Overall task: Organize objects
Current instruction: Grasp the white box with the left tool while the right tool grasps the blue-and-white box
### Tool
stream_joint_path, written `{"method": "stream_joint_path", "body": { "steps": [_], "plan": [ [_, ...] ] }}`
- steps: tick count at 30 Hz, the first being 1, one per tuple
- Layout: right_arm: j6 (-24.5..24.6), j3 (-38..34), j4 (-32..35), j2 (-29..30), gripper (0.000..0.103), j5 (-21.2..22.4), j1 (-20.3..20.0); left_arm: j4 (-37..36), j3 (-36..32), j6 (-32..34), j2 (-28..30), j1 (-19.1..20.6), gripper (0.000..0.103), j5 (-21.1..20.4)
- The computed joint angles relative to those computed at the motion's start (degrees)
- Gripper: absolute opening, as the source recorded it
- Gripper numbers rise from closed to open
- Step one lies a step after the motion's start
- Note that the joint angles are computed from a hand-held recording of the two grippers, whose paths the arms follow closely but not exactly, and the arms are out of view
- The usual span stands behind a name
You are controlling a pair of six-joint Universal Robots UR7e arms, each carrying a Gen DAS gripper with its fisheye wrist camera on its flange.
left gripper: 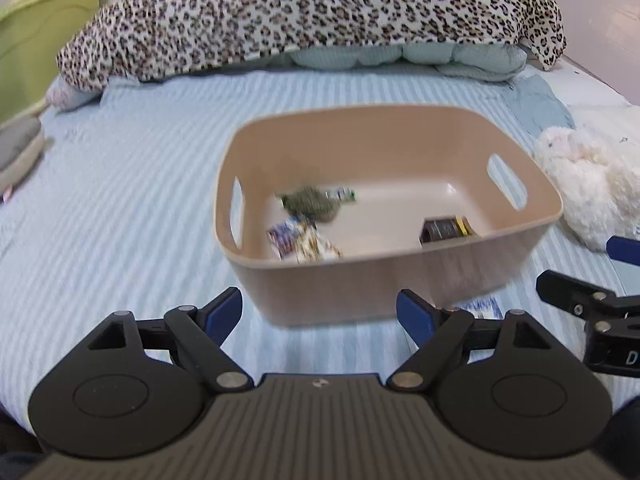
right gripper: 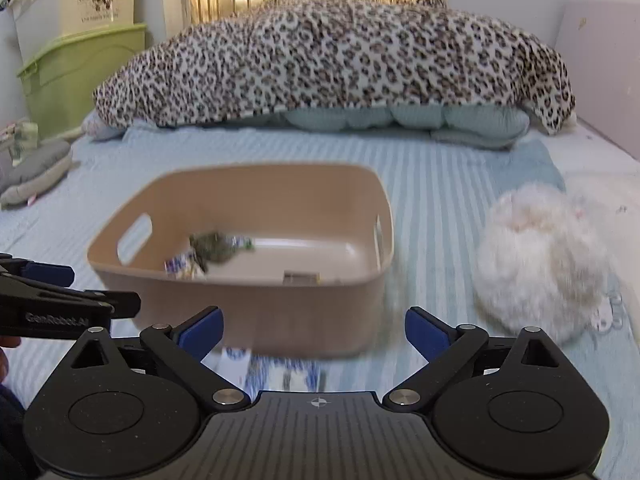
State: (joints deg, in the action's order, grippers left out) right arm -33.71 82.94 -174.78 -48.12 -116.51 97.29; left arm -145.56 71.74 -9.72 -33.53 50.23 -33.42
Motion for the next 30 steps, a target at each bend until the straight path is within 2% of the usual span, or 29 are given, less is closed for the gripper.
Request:
{"method": "stream_joint_path", "body": {
  "steps": [7, 11, 24, 30],
  "plan": [
    [2.65, 2.90, 2.96, -0.71, 0.100, -2.92, -1.20, 3.34, 2.78, -4.61, -0.21, 0.97, 0.085, -0.96],
    [1.41, 4.13, 1.32, -0.15, 0.101, -4.70, -1.65, 5.61, 2.49, -7.18, 0.15, 2.25, 0.085, -5.16],
    [5.81, 4.01, 3.92, 0.23, 0.101, -6.85, -3.93, 5.76, 0.30, -5.38, 3.38, 3.97, 0.085, -12.37],
    [6.39, 4.13, 3.01, 0.25, 0.101, -6.58, -4.84, 4.96, -2.52, -2.88, 6.22, 3.92, 0.086, -11.67]
  ]
}}
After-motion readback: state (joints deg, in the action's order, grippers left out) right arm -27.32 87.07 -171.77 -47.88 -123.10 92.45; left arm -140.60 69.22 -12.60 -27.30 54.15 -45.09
